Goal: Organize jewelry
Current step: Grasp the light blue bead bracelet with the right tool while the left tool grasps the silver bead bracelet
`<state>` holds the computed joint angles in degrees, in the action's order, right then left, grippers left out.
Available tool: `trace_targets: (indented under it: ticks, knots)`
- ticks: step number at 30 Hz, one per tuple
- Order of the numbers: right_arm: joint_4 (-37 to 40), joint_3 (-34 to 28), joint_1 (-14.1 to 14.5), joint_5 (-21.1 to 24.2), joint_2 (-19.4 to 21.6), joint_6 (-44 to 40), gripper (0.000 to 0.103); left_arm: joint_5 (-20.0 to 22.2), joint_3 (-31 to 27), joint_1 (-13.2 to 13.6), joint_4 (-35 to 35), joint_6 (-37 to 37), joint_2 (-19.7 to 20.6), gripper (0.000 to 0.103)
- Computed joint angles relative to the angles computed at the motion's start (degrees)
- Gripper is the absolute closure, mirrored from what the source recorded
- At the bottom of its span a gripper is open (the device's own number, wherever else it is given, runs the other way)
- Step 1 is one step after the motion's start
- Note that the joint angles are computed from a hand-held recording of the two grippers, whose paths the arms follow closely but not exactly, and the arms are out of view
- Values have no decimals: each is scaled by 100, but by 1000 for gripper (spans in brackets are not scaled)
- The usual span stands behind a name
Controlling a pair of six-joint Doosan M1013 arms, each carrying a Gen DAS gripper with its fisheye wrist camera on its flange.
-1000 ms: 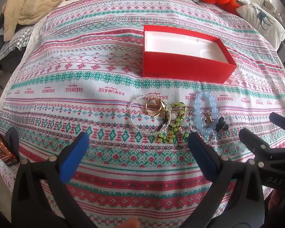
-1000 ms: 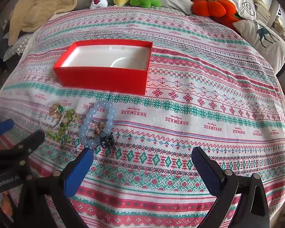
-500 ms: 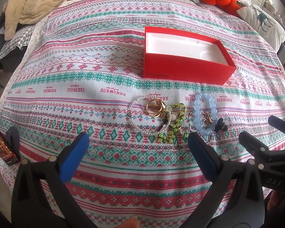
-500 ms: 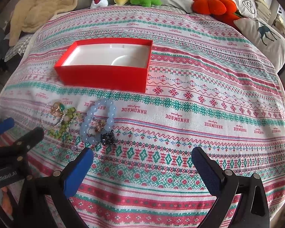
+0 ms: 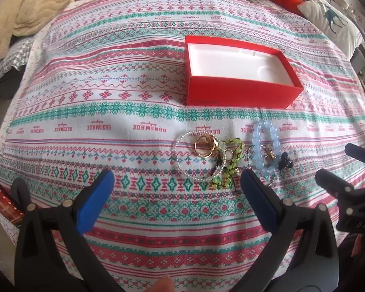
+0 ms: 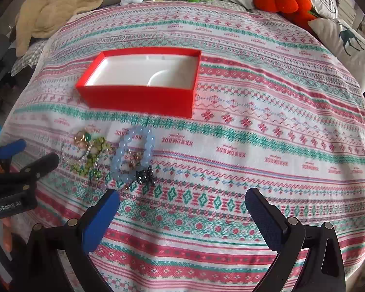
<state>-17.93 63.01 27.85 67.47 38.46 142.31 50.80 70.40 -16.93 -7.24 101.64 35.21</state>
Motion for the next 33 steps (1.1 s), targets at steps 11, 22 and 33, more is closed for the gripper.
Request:
trace_targets:
  ticks: [11, 22, 33]
  knots:
    - [350, -347, -177, -25, 133, -274, 0, 778, -707, 164, -628, 261, 408, 10]
    - [1372, -229, -506, -842, 346, -639, 40, 1376, -1097, 253, -1044, 421, 837, 52]
    - [1448, -691, -499, -468, 719, -983, 69, 1280, -1154, 123, -521, 516, 895, 79]
